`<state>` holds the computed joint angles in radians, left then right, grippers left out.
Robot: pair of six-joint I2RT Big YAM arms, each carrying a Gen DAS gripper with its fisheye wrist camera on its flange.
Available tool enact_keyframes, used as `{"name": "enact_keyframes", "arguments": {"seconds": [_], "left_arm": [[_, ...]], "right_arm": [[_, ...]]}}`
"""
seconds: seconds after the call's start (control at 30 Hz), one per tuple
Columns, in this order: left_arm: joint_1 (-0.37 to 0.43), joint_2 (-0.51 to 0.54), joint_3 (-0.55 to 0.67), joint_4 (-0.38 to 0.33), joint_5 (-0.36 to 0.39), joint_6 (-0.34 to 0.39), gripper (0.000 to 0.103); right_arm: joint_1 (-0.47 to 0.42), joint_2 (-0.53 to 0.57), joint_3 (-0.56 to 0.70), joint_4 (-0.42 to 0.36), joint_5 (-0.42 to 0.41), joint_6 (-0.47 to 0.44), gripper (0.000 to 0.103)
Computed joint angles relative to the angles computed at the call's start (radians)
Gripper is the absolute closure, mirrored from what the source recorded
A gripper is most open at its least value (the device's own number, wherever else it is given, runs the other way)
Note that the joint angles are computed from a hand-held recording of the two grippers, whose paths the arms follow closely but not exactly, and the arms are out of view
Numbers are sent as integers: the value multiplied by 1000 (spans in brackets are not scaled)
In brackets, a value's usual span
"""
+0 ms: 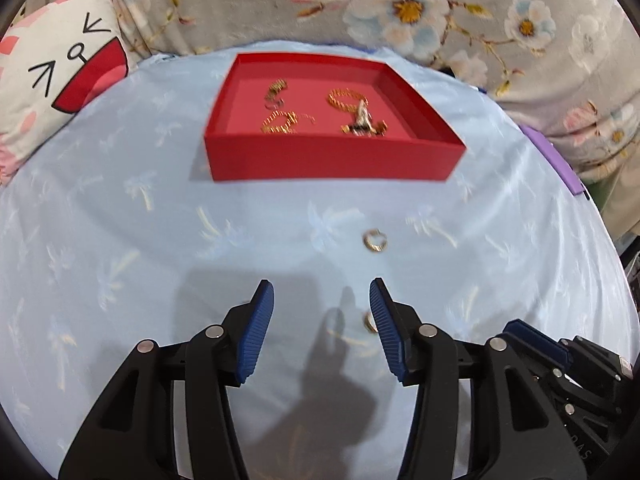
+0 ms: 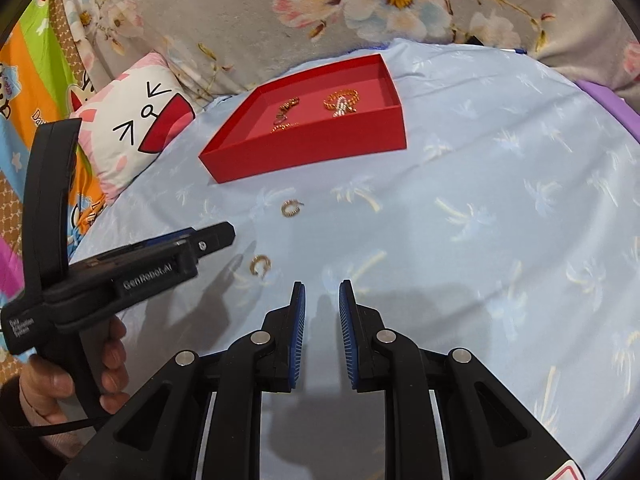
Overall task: Organize jewelry
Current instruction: 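Grasp the gold hoop earring with the left tool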
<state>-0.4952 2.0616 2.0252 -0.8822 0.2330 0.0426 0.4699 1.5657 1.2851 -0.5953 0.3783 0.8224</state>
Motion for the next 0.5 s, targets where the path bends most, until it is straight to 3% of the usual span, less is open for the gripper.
{"name": "enact_keyframes", "arguments": {"seconds": [0.33, 0.5], "left_arm": [[-50, -25, -79, 23, -48, 45, 56], [-59, -49, -126, 79, -103, 60, 65]], "right_arm": [[6, -12, -9, -10, 36, 13, 85], [5, -12, -10, -9, 34, 11, 85]]}}
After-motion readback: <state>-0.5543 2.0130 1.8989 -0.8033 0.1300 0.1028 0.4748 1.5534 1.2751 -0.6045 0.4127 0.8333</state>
